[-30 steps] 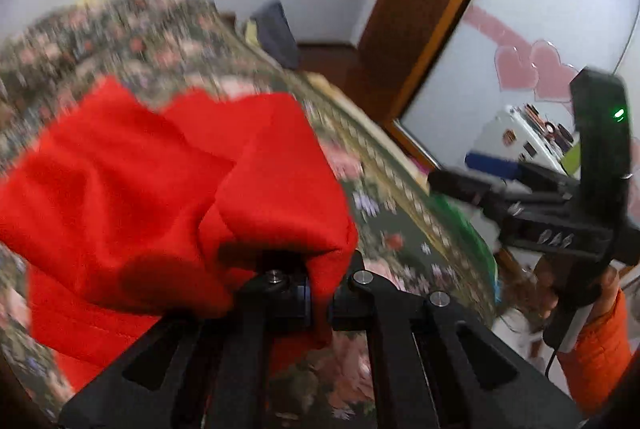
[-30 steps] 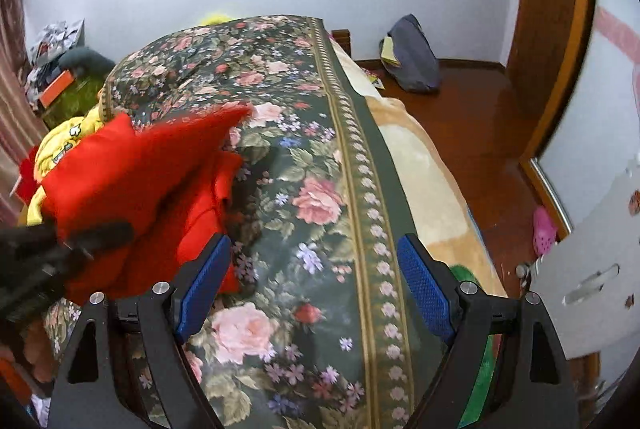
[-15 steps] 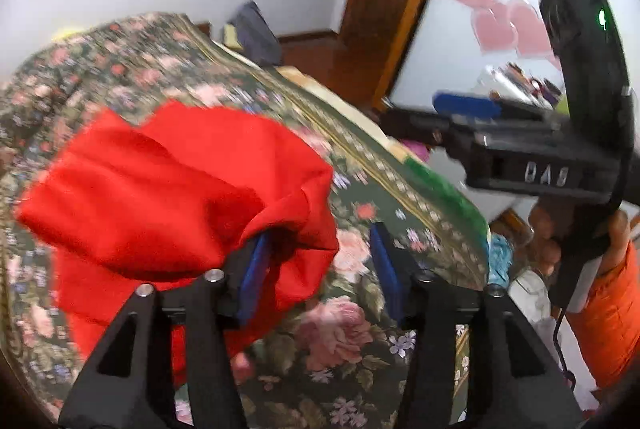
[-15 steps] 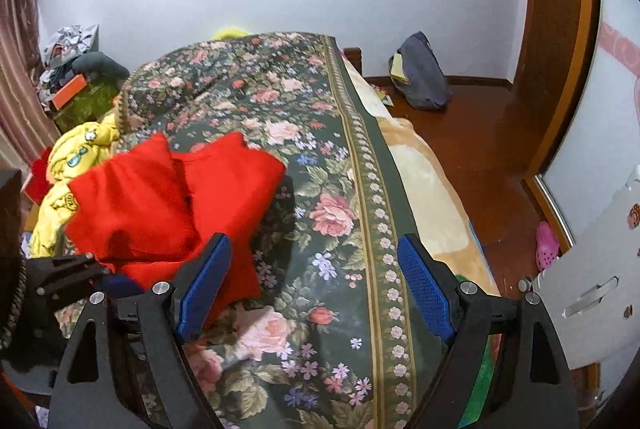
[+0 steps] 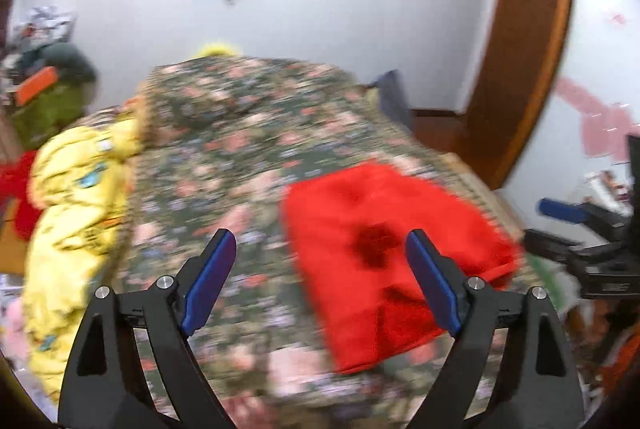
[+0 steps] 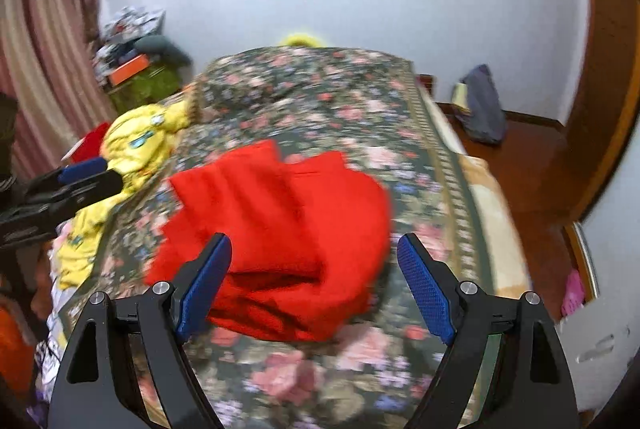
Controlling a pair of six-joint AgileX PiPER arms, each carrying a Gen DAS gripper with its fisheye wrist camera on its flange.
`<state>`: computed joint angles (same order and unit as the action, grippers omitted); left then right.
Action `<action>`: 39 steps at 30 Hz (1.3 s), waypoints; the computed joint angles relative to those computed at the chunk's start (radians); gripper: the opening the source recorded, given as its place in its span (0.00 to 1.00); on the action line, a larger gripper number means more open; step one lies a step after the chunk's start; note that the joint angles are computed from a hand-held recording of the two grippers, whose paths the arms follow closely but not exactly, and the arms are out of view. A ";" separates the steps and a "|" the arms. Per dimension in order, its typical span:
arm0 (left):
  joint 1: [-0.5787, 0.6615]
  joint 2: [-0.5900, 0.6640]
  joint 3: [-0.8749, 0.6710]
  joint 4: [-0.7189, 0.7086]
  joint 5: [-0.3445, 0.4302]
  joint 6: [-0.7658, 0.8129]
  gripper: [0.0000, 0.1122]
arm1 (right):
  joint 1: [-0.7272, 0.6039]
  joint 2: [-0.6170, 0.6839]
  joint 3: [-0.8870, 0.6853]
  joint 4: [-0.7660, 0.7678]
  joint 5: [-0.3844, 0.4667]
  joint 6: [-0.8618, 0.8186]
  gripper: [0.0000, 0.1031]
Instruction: Fold large clothes
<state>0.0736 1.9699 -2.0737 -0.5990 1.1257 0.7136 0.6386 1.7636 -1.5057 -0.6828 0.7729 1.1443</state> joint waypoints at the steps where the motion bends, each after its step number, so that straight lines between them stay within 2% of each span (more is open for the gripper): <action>1: 0.006 -0.002 0.020 0.030 -0.029 0.000 0.77 | 0.003 0.032 -0.038 0.028 -0.008 -0.035 0.80; 5: 0.041 -0.004 0.106 0.089 -0.089 0.022 0.77 | 0.009 0.163 -0.193 0.174 -0.034 -0.194 0.80; 8: 0.051 0.001 0.163 0.123 -0.133 0.034 0.77 | 0.018 0.278 -0.339 0.253 0.007 -0.309 0.80; 11: 0.065 -0.012 0.213 0.130 -0.154 0.029 0.77 | 0.034 0.395 -0.499 0.247 0.087 -0.387 0.80; 15: 0.070 0.008 0.191 0.108 -0.123 0.014 0.77 | 0.037 0.528 -0.696 0.181 0.240 -0.445 0.80; 17: 0.063 0.003 0.190 0.100 -0.117 0.014 0.77 | 0.015 0.522 -0.675 0.173 0.221 -0.445 0.80; 20: 0.041 -0.001 0.188 0.091 -0.123 0.022 0.77 | -0.029 0.508 -0.662 0.186 0.239 -0.437 0.80; 24: 0.010 -0.007 0.183 0.074 -0.126 0.031 0.77 | -0.081 0.416 -0.486 0.103 0.210 -0.315 0.80; 31: -0.048 -0.005 0.170 0.073 -0.119 0.016 0.77 | -0.118 0.272 -0.265 -0.047 0.279 -0.132 0.80; 36: -0.082 -0.004 0.187 0.074 -0.091 0.020 0.77 | -0.108 0.135 -0.120 0.006 0.132 -0.104 0.80; 39: -0.086 -0.019 0.230 0.064 -0.107 0.037 0.80 | -0.090 0.120 -0.080 0.061 0.058 -0.131 0.80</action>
